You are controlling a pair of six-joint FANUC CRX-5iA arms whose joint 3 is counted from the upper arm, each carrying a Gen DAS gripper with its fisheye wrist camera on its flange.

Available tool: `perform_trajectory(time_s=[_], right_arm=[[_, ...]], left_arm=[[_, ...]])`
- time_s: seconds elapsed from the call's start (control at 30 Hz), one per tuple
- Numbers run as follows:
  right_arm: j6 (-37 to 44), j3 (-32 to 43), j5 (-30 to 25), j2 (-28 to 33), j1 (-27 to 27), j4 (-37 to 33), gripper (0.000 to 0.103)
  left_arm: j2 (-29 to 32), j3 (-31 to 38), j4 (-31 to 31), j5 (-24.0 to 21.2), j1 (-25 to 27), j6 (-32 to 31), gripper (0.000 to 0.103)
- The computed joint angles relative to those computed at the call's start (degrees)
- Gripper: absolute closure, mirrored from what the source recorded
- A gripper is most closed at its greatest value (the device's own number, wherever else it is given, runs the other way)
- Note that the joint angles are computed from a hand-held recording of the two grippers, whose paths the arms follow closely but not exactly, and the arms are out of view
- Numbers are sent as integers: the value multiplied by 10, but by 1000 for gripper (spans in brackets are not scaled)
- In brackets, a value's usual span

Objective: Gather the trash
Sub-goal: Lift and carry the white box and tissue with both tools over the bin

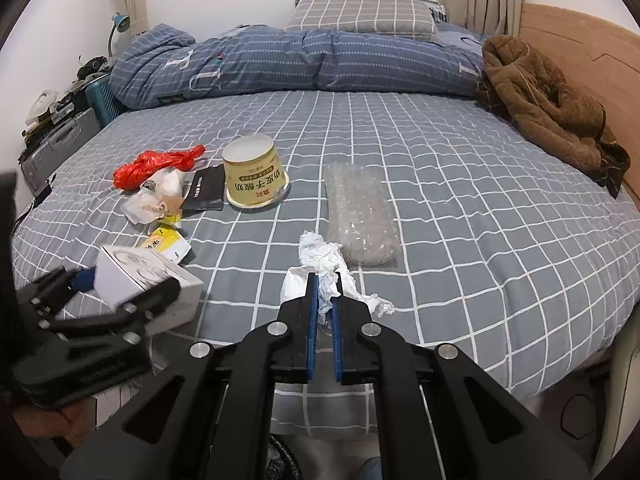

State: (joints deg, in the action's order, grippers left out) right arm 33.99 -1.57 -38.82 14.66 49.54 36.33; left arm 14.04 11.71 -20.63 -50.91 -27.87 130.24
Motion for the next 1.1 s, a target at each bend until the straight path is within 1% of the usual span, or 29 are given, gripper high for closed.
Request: perform_trajectory(time_s=[0.03, 0.1, 0.2, 0.23, 0.37, 0.67, 1.1], right_arm=[[1, 1, -1, 1, 1, -1, 97], [2, 2, -1, 2, 1, 1, 97], [4, 2, -2, 3, 0, -1, 97], [3, 2, -1, 3, 0, 0, 97], [-1, -1, 4, 1, -1, 3, 97], [-30, -34, 23, -28, 7, 30, 97], [-66, -93, 30, -83, 49, 66, 97]], left_arm=[[1, 0, -6, 0, -2, 5, 26], [9, 13, -25, -18, -9, 14, 26], [11, 6, -9, -16, 1, 15, 26], [11, 4, -3, -14, 3, 12, 27], [8, 4, -8, -13, 0, 9, 29], [-34, -14, -23, -1, -9, 33, 29], [-94, -55, -49, -20, -43, 67, 29]])
